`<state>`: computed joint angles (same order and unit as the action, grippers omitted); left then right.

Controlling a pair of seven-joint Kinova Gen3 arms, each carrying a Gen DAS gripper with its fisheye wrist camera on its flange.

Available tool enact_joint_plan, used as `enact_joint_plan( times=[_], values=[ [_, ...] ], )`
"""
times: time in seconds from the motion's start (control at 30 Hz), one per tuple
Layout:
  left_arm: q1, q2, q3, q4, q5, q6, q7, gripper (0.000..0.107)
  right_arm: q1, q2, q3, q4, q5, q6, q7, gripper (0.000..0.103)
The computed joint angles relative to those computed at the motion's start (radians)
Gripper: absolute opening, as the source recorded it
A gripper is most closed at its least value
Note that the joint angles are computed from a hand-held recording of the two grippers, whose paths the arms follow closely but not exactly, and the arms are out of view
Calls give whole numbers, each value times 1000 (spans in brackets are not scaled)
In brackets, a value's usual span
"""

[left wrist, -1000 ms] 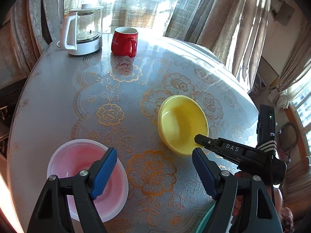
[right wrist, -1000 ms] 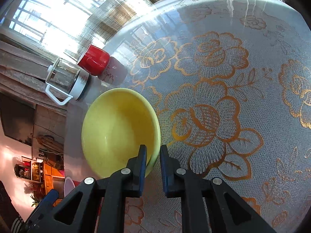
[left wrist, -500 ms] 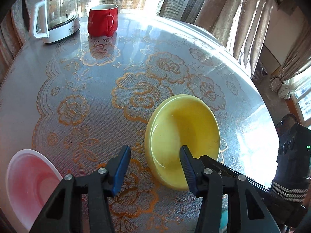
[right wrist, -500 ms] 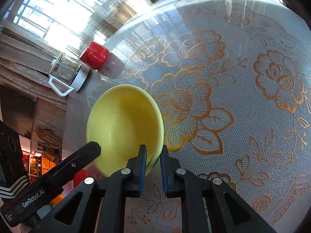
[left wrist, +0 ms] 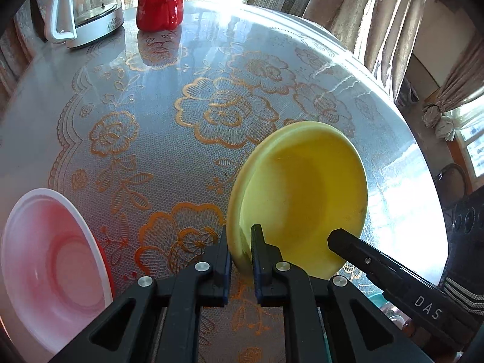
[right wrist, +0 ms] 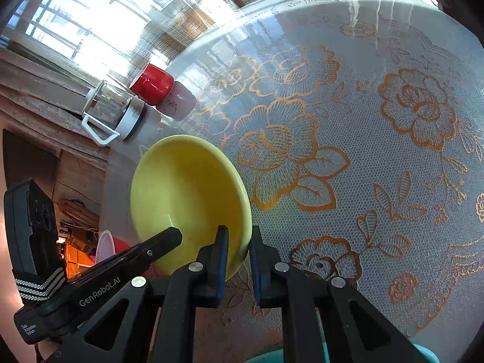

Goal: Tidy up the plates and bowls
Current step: 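Lift the yellow bowl with both grippers and carry it over the steel bowl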

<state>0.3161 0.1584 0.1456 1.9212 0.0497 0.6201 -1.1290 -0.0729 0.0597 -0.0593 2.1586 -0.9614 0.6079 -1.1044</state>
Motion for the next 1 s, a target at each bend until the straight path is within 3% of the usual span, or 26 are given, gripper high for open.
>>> enact_joint_plan(
  times=[0.47, 0.57, 0.7, 1.0],
  values=[
    [15, -175, 28, 119, -3, -31, -19, 12, -56, -163, 43, 122, -78, 1, -6, 14],
    [7, -236, 30, 166, 30, -47, -48, 12, -83, -216, 57, 159, -99, -12, -3, 14],
    [-2, -307, 57, 217, 2, -65, -14, 12, -110, -269, 103, 215, -170, 20, 45, 14],
    [-22, -497, 86, 350, 30, -89, 20, 12, -177, -402, 90, 318, -278, -6, 63, 14]
  ],
)
